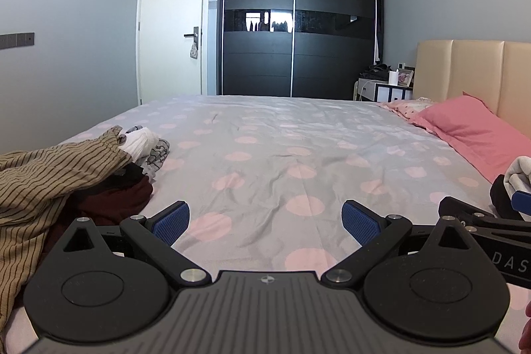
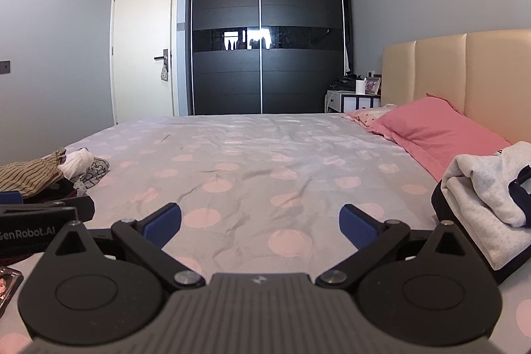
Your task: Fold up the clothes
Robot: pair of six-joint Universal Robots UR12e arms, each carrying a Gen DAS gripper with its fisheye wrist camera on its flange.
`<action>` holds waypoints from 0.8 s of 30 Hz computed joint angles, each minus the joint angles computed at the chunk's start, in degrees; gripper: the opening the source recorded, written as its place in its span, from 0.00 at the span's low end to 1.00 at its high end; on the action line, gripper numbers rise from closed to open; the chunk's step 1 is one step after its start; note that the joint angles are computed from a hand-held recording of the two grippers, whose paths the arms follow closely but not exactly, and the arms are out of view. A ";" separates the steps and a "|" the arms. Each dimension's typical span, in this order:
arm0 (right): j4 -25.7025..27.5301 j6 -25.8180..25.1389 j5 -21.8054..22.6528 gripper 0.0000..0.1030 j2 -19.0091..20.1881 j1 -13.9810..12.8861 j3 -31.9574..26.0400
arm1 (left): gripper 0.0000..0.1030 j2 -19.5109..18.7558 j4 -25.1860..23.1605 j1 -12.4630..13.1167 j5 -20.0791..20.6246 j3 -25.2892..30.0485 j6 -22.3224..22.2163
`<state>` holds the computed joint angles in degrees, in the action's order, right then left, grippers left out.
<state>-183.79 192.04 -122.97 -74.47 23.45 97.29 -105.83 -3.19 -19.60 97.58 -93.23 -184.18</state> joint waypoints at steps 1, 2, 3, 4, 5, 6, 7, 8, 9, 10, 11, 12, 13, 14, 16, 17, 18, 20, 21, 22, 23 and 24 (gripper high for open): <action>0.20 0.31 0.01 0.99 -0.04 -0.04 0.00 | 0.97 0.02 -0.16 -0.02 0.07 0.01 -0.19; 0.41 0.62 0.01 0.99 -0.08 -0.07 0.00 | 0.97 0.05 -0.34 -0.04 0.11 0.03 -0.46; 0.60 0.91 0.02 0.99 -0.12 -0.10 0.01 | 0.97 0.07 -0.52 -0.07 0.16 0.06 -0.70; 0.70 1.00 0.00 0.99 -0.14 -0.11 0.02 | 0.97 0.08 -0.69 -0.10 0.24 0.09 -0.83; 0.69 0.99 -0.04 0.99 -0.13 -0.10 0.03 | 0.97 0.09 -0.85 -0.14 0.34 0.11 -0.92; 0.67 0.99 -0.08 0.99 -0.12 -0.09 0.03 | 0.97 0.10 -1.00 -0.19 0.45 0.12 -0.91; 0.67 0.99 -0.08 0.99 -0.12 -0.09 0.03 | 0.97 0.13 -1.15 -0.22 0.50 0.12 -0.95; 0.64 1.00 -0.16 0.99 -0.12 -0.09 0.01 | 0.97 0.15 -1.29 -0.23 0.52 0.12 -0.99; 0.65 1.06 -0.25 0.99 -0.12 -0.09 0.00 | 0.97 0.17 -1.38 -0.21 0.49 0.11 -1.02; 0.66 1.16 -0.33 0.99 -0.11 -0.08 0.00 | 0.97 0.19 -1.46 -0.18 0.47 0.10 -1.05; 0.68 1.26 -0.41 0.99 -0.10 -0.07 0.00 | 0.97 0.22 -1.55 -0.17 0.45 0.10 -1.07; 0.76 1.34 -0.43 0.99 -0.09 -0.06 -0.04 | 0.97 0.24 -1.64 -0.15 0.44 0.09 -1.08; 0.83 1.42 -0.44 0.99 -0.08 -0.05 -0.07 | 0.97 0.27 -1.73 -0.14 0.44 0.09 -1.12; 0.84 1.43 -0.46 0.99 -0.10 -0.05 -0.03 | 0.97 0.29 -1.83 -0.14 0.45 0.09 -1.22; 1.49 1.73 -0.93 0.99 0.02 0.31 -0.66 | 0.97 0.36 -2.00 -0.21 0.59 0.07 -1.30; 1.27 1.75 -0.87 0.99 0.01 0.29 -0.60 | 0.97 0.38 -2.03 -0.25 0.63 0.06 -1.24; 1.04 1.75 -0.81 0.99 0.01 0.26 -0.54 | 0.97 0.39 -2.01 -0.28 0.67 0.05 -1.15; 0.45 1.38 -0.68 0.99 0.05 0.25 -0.47 | 0.97 0.41 -1.86 -0.27 0.57 0.02 -0.98; 0.16 1.18 -0.62 0.99 0.07 0.24 -0.43 | 0.97 0.41 -1.75 -0.26 0.54 0.00 -0.89; -0.07 0.82 -0.61 0.99 0.05 0.25 -0.35 | 0.97 0.41 -1.61 -0.26 0.62 -0.04 -0.77; -0.16 0.58 -0.55 0.99 0.06 0.24 -0.32 | 0.97 0.41 -1.49 -0.27 0.71 -0.08 -0.65; -0.24 0.35 -0.49 0.99 0.07 0.24 -0.29 | 0.97 0.42 -1.43 -0.29 0.82 -0.13 -0.57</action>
